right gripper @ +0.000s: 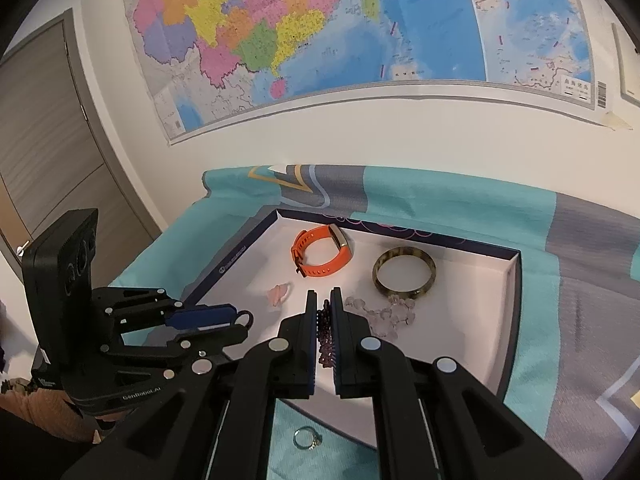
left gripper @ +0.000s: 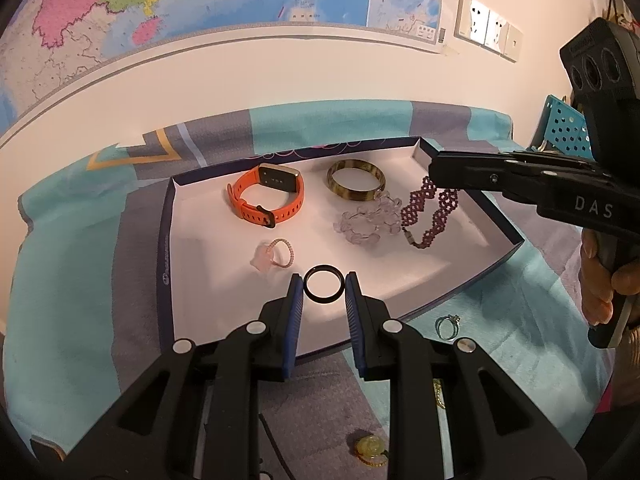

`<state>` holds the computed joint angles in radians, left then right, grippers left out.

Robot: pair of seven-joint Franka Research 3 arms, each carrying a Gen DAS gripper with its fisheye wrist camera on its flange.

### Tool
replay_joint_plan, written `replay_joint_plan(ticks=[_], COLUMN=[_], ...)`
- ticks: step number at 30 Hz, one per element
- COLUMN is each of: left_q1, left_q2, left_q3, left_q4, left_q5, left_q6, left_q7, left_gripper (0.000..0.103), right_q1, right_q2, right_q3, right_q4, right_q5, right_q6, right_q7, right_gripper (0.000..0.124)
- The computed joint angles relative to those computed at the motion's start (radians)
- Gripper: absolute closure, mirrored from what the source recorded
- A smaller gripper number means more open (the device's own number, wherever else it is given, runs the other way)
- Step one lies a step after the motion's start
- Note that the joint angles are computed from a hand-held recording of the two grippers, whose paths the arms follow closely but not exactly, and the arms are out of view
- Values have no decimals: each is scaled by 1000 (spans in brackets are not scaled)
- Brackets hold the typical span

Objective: Organize jewelry
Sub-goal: 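Carry the beaded bracelet with the right tool while the left tool carries the black ring over the box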

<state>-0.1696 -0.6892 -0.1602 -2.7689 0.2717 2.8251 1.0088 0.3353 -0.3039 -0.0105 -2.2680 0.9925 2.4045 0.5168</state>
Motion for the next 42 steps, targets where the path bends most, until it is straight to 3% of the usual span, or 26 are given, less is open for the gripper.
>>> replay_joint_plan(ticks=[23,42], left_q1=[15,42], left_q2=[74,139], left_q3=[14,13], left_q4=[36,72], left_q5=[-11,-7], left_q6=[-16,-30], left_q7=[10,3], left_gripper=[81,81], right_q1=[-8,-42], right_q2=[94,166], right_q3=[18,34], right_q4=[76,93], right_q5=[47,29], right_q6=[-37,15], right_q7=[15,72], right_gripper=[119,119])
